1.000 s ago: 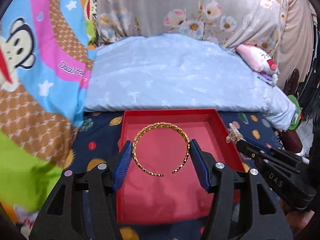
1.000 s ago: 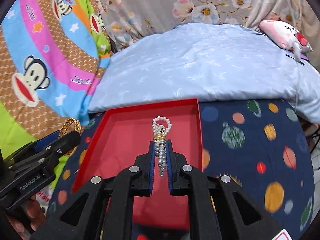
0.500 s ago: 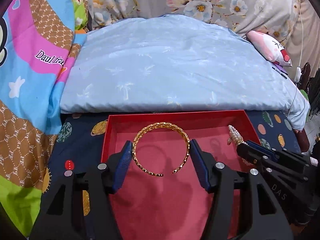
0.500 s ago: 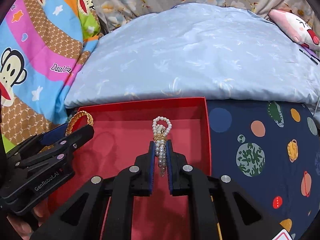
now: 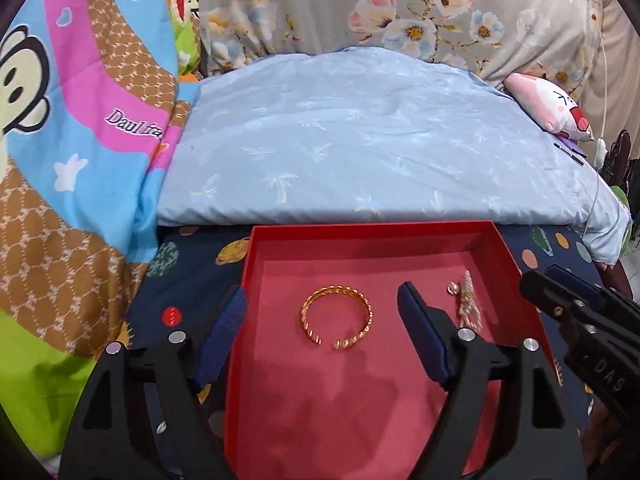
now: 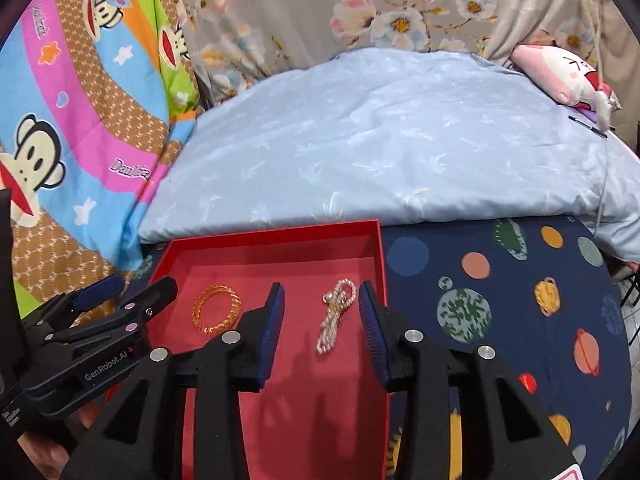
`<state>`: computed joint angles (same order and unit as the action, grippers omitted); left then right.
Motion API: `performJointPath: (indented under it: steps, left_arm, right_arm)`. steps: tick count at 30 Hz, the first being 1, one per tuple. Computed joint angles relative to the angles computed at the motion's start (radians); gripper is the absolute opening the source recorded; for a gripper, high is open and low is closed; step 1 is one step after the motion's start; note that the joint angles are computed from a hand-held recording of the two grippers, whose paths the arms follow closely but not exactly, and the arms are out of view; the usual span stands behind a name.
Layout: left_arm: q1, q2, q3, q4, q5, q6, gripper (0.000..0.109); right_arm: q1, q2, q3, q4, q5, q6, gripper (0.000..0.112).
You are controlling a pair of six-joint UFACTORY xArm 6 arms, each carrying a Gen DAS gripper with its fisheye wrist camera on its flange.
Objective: Organize jewelry
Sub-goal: 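Lift both open tools out of the red box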
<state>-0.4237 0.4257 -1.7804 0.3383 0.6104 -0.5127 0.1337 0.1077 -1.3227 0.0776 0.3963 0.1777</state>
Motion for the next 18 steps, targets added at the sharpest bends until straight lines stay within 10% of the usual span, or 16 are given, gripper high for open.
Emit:
performJointPath:
  steps: [18]
  left_arm:
    - [-0.091, -0.580, 0.661, 0.228, -0.036, -0.313, 0.076]
  right_arm:
    - [0.085, -0.638, 0.627, -0.162, 0.043, 0.247, 0.038]
